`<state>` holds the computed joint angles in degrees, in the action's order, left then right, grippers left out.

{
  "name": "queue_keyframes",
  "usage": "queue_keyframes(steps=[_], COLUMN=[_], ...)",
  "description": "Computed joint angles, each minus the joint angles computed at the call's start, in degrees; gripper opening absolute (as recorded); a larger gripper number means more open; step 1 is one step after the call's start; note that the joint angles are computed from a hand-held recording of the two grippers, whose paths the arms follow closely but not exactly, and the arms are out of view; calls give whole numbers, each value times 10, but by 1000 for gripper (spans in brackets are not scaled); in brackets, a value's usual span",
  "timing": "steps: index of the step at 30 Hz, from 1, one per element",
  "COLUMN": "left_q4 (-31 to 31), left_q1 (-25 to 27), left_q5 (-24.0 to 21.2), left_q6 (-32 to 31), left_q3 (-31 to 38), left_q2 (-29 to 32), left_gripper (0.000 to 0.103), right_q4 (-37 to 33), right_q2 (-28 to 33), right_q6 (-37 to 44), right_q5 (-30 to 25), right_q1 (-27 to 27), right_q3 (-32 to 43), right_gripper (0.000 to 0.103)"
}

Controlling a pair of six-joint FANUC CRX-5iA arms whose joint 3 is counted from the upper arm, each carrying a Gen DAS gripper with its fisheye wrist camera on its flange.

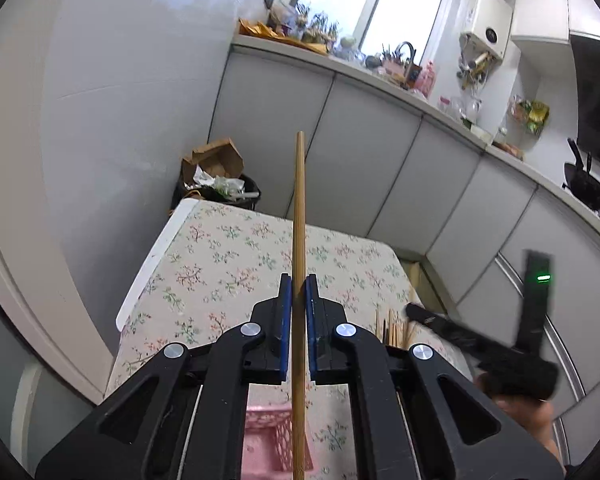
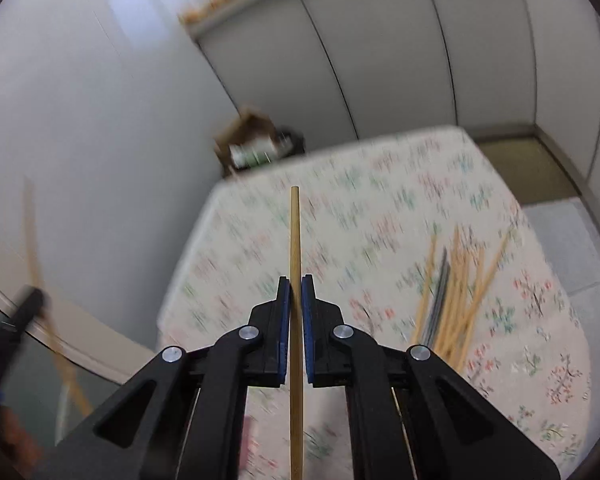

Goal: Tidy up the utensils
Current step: 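Lower the chopstick into the pink holder and open the left gripper, then lower the held chopstick into the pink holder and open the right gripper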

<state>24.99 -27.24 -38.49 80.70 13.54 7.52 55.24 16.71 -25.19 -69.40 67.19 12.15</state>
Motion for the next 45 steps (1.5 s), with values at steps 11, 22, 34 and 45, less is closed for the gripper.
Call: queue_keyframes(steps=[11,22,34,45], left_q4=[-49,-105,-146,-76], left_q1=[7,7,26,41], left_q5=[37,-43,-150,-190], left_q6=[30,66,177,186], left_q3=[-32,10,97,100], left_q2=[0,14,1,1], left_gripper=[6,7,47,51], right_q4=[133,191,204,30], right_q2=[48,71,126,115], right_q6=[-12,-98,-6,138], right_q5=[-55,-82,7,136], right_q1=[9,14,6,-7], right_q3=[58,68,115,130], right_gripper=[6,6,6,7])
